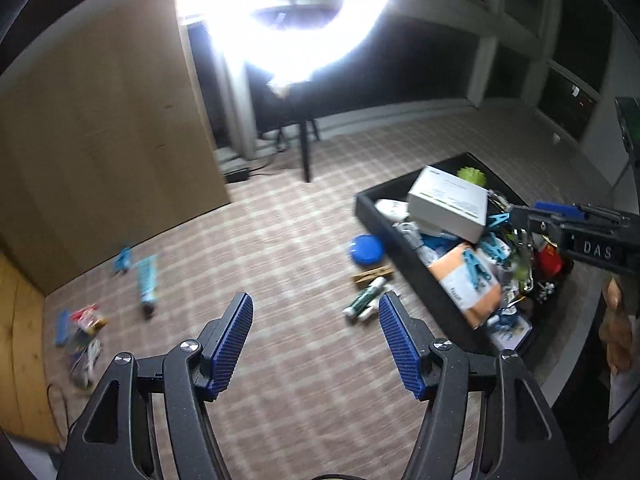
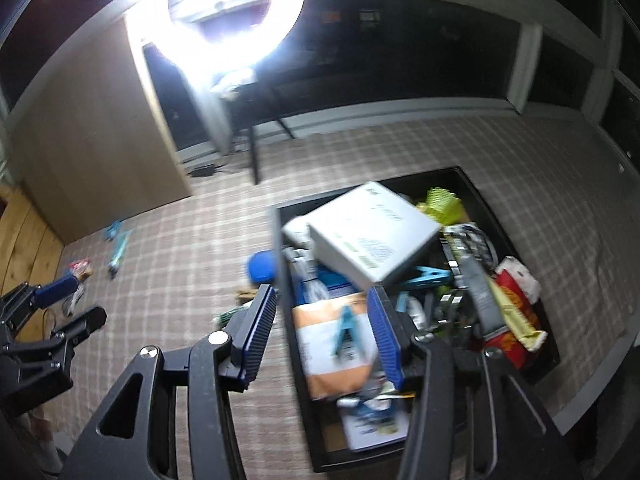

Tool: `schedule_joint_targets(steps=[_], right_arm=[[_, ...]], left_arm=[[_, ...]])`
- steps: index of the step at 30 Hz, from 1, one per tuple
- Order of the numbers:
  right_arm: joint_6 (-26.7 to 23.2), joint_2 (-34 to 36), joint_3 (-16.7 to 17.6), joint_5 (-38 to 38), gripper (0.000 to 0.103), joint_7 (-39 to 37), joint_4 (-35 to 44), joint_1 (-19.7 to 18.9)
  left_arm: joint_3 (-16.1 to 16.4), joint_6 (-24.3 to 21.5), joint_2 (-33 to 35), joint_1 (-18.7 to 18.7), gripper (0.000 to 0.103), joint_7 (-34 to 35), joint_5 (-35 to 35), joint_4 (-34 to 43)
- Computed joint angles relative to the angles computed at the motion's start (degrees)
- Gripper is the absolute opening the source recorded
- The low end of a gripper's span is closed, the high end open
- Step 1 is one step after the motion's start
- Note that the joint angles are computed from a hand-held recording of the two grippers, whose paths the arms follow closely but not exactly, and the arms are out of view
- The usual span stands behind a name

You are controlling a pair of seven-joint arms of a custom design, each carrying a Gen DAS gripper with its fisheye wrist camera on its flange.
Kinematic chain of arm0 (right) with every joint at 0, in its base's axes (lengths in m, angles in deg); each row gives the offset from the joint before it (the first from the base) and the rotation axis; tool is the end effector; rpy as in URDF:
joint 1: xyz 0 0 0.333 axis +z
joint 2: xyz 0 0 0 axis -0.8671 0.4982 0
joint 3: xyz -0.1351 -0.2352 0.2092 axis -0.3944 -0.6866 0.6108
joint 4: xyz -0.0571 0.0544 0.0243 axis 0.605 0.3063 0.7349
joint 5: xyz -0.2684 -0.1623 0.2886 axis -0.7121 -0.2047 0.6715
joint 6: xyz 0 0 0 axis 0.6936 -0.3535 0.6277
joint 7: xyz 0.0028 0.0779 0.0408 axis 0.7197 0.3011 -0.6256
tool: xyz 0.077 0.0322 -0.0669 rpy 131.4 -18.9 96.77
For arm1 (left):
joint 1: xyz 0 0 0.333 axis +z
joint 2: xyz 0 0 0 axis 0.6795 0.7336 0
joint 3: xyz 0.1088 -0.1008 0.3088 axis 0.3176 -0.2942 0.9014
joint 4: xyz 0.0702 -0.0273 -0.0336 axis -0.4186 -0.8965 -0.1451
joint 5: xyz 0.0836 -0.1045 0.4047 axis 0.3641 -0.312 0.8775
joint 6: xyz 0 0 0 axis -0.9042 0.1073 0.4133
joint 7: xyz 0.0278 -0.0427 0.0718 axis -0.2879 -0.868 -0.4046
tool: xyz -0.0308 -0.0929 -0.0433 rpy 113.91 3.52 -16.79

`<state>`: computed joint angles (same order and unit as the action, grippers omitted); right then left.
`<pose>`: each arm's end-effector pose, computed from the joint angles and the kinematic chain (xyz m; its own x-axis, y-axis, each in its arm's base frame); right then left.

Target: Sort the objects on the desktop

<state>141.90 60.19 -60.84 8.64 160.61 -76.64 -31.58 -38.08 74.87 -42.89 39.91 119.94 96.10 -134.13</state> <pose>0.5348 0.3937 0.4857 0.0164 -0.9931 -0.1158 -0.8123 0.0543 -0.5807 0.4729 -0.2055 0.4962 0.0048 -1.0000 -0.0067 -0.8006 0.0002 -0.5992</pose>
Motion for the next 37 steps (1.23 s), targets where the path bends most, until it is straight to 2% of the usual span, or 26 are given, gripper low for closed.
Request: schedule_joint_targets(steps=[11, 16, 21, 30, 37], right_arm=[[-1.72, 2.86, 1.38, -0.95, 0.052, -1.61, 4.08, 4.13], [-2.41, 3.20, 1.43, -3.75, 0.057, 1.20, 4.46, 6.45], [-2.59, 3.82, 1.89, -5.41, 0.057, 2.71, 4.87, 8.13], [-2.51, 4.93, 2.08, -8.08, 0.058, 5.09, 5.61, 10.44], [-2.20, 5.76, 2.08, -7.70, 0.058, 5.44, 5.80, 11.25]], left_arm=[[-1.19, -1.48, -11.42, 3.18, 0.068, -3.60, -1.70, -8.75], [-1.33, -2.40, -16.17, 3.50, 0.073, -3.62, -4.37, -12.70], [-1.56, -3.86, -20.59, 3.58, 0.076, -3.41, -6.63, -16.20], [-1.09, -6.97, -26.77, 4.08, 0.078, -2.02, -9.44, -20.29], [-1.57, -6.89, -29.28, 4.46, 0.078, -1.10, -10.58, -22.39]])
